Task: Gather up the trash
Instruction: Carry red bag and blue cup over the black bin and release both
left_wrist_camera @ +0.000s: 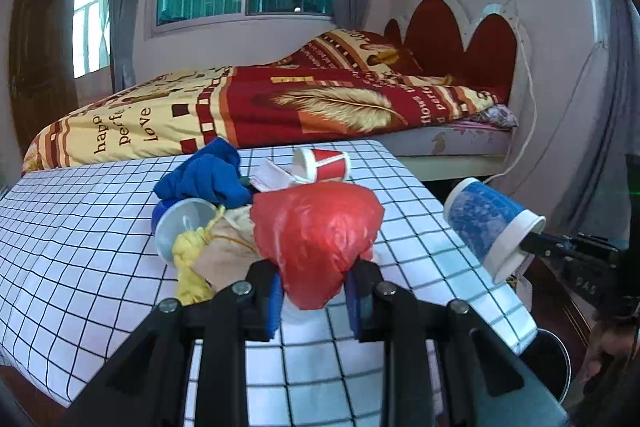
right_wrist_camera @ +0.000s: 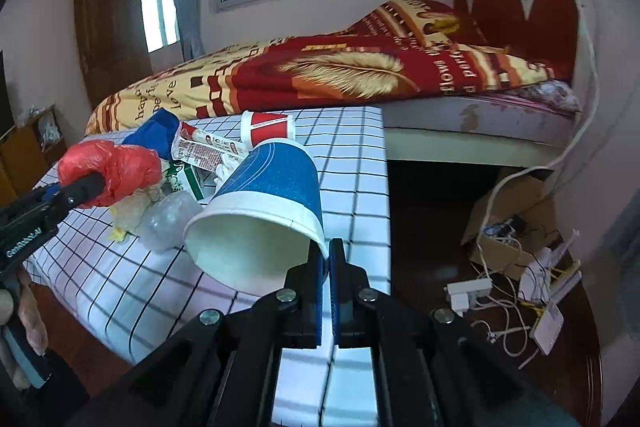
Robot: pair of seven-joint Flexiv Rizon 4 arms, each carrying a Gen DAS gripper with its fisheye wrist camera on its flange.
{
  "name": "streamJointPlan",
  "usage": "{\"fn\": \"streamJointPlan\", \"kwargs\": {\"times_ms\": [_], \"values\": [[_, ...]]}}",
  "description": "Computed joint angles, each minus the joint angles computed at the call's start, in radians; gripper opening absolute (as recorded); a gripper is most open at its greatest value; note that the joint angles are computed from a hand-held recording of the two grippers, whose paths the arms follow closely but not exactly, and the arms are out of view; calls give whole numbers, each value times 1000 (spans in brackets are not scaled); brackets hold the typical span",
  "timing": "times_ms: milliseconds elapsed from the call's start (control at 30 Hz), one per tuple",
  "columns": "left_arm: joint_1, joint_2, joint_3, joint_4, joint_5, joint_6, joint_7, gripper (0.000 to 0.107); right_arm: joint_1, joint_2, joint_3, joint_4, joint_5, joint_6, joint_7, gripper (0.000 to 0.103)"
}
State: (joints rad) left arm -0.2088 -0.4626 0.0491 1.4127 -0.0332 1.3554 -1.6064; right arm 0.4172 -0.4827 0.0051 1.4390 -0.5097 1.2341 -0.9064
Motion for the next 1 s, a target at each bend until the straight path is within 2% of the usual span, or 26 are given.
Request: {"fn": "streamJointPlan", "kwargs": {"times_ms": [167, 467, 767, 1000], "values": [[6, 39, -55, 72, -25, 38, 51, 26, 21, 137, -71, 197, -116, 55, 158, 3], [-5, 55, -166, 132, -119, 57, 192, 26, -83, 324, -48, 438, -326, 36, 389, 3], [-42, 19, -249, 117, -210, 31, 331, 26, -234, 429, 40, 563, -360, -13, 445, 3], [-79, -17, -293, 105, -256, -15, 414, 26, -305, 465, 67, 643, -341, -23, 454, 3]]}}
